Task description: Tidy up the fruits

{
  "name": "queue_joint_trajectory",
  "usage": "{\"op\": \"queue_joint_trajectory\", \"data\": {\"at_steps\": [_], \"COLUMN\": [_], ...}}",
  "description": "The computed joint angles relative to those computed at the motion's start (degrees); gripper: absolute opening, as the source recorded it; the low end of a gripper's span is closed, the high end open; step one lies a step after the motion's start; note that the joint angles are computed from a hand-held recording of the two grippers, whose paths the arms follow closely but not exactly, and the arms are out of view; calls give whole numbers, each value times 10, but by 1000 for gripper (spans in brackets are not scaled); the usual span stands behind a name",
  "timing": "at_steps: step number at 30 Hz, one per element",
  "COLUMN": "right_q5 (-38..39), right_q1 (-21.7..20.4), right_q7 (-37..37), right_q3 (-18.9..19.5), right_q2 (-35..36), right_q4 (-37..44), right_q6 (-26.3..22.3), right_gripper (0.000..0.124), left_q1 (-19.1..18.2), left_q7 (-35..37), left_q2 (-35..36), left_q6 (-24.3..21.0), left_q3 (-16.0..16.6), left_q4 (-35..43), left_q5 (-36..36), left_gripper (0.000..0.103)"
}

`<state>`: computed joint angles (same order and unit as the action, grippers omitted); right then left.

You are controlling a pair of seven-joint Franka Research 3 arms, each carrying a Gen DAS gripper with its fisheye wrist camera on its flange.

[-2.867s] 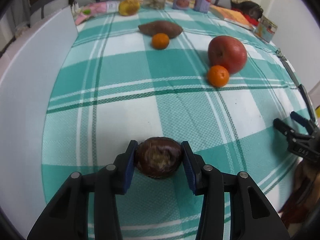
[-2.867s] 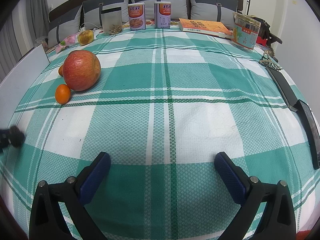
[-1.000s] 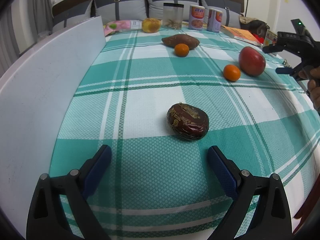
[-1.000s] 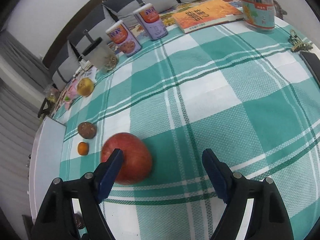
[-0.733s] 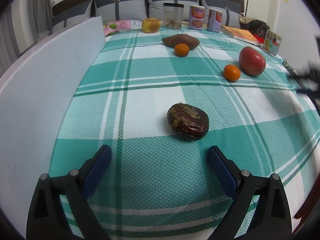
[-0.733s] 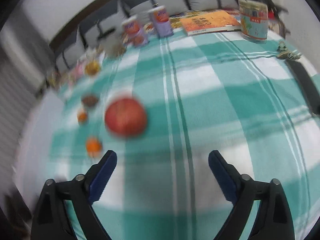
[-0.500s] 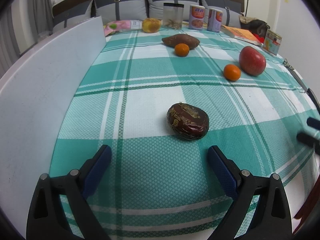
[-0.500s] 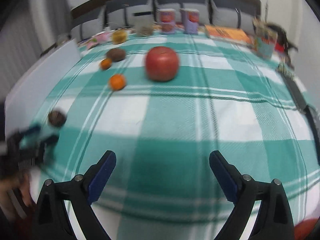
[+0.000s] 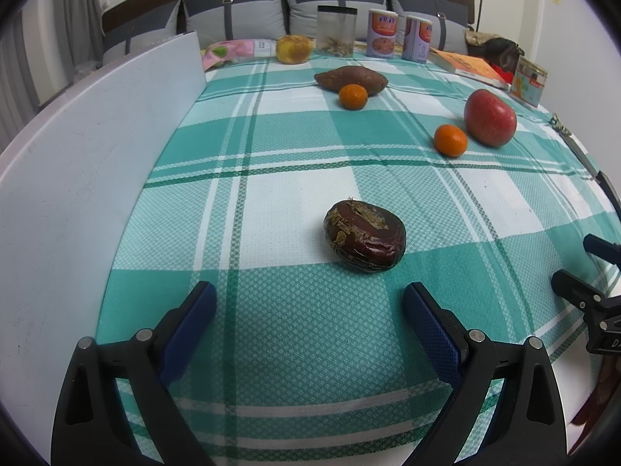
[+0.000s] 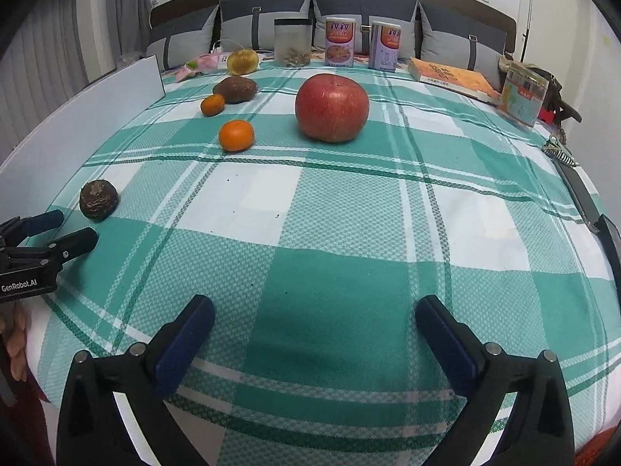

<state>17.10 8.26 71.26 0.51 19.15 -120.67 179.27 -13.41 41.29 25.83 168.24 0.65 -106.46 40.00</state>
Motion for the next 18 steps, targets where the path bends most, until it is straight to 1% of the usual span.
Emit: {"op": "queue_joint_trajectory", "data": {"at_steps": [8, 18], "right_q5": [6, 8], "right_q1": [-7, -4], "right_q7": [-11, -12], "right_q3": [10, 7], "right_q2": [2, 3], "right_q4": [-1, 0], "right_q6": [9, 9], "right_gripper": [103, 103], "left_q1": [0, -2], "left_q7": [1, -1], "left_q2": [0, 0], "left_q6": [0, 0], "left_q3": [0, 1], "left_q4": [0, 0], "left_q5": [-1, 1], "left_gripper": [98, 98]}}
